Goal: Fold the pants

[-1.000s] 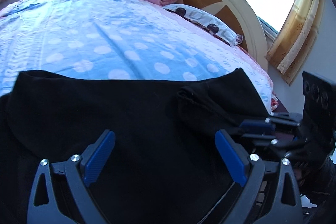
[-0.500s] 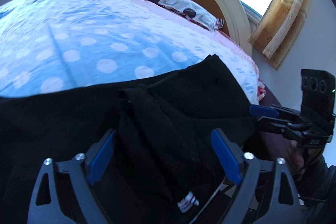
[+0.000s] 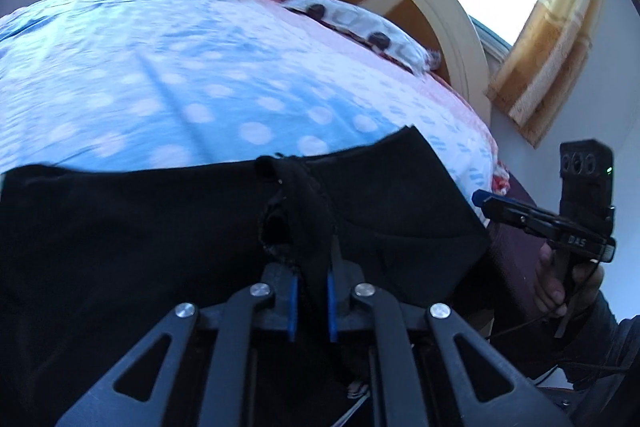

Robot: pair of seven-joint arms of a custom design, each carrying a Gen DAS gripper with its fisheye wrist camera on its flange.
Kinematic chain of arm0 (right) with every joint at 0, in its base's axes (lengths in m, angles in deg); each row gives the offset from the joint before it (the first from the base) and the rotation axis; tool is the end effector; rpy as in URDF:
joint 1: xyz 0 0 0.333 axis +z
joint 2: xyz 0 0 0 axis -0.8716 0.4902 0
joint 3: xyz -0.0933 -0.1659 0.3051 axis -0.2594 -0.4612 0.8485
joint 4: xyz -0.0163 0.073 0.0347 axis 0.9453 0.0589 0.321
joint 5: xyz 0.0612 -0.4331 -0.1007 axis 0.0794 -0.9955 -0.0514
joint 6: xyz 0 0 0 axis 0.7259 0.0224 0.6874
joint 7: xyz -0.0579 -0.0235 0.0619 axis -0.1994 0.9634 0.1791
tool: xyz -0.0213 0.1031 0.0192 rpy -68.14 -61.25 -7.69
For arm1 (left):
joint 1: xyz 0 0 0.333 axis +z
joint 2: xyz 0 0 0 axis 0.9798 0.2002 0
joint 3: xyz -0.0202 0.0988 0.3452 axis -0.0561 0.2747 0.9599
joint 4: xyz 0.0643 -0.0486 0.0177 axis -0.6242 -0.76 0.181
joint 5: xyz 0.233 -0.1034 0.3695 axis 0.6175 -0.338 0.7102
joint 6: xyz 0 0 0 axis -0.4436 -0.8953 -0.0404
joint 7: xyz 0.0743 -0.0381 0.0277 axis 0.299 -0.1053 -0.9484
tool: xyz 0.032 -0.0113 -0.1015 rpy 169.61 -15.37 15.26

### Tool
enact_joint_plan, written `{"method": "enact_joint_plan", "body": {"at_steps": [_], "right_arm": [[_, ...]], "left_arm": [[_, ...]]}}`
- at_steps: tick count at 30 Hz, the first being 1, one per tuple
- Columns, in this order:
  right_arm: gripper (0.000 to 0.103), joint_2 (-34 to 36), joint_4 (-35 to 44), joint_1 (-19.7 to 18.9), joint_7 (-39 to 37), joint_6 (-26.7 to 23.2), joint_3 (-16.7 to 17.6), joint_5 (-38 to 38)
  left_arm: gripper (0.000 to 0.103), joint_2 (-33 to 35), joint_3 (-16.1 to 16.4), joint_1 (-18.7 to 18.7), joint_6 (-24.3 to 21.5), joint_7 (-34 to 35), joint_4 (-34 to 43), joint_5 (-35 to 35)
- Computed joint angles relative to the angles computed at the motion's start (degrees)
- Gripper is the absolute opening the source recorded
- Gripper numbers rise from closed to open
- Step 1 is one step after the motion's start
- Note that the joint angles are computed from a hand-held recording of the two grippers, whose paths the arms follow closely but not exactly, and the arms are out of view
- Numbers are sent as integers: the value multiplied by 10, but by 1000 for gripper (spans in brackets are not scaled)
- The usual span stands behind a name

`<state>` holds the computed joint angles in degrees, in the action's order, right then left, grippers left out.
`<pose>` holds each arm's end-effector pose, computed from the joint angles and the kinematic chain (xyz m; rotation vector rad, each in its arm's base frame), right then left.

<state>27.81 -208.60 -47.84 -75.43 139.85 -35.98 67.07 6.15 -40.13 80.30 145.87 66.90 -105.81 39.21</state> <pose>0.4957 0.1015 0.3251 -1.9371 1.1562 -0.0950 0.3864 -0.0956 0.3380 -1.9308 1.8710 -1.2021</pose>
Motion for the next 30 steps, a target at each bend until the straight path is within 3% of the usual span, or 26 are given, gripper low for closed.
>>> {"method": "enact_joint_plan", "body": {"at_steps": [3, 7, 8, 12, 13, 16, 18, 23, 25, 27, 30], "right_arm": [[50, 3, 2, 4, 1, -7, 4, -2], [50, 15, 5, 19, 4, 2, 17, -27], [50, 23, 8, 25, 5, 13, 22, -37], [51, 67, 26, 47, 38, 96, 42, -85], [51, 66, 26, 47, 32, 96, 42, -82], [51, 54, 27, 44, 59, 81, 39, -115], [51, 50, 35, 45, 46, 87, 39, -97], [51, 75, 89, 48, 12, 108, 42, -49], [51, 105, 122, 47, 72, 98, 43, -98], [51, 149, 159, 45, 173, 88, 41, -192], [51, 182, 185, 26, 208, 76, 56, -224]], "left_arm": [[11, -34, 22, 16, -12, 0, -30, 10], [11, -8, 57, 26, -8, -53, -20, 97], [11, 1, 51, 30, -11, -65, -14, 108], [17, 15, 16, 47, -12, -2, -27, 29], [19, 7, 4, 50, -19, 29, -36, -8], [20, 0, 6, 41, -31, 43, -36, -12], [24, -9, 6, 38, -37, 64, -43, -30], [45, -37, -11, 32, -52, 143, -67, -134], [46, -43, -16, 29, -68, 171, -70, -163], [49, -56, -43, 40, -81, 211, -80, -215], [56, -78, -94, 65, -97, 269, -96, -295]]}}
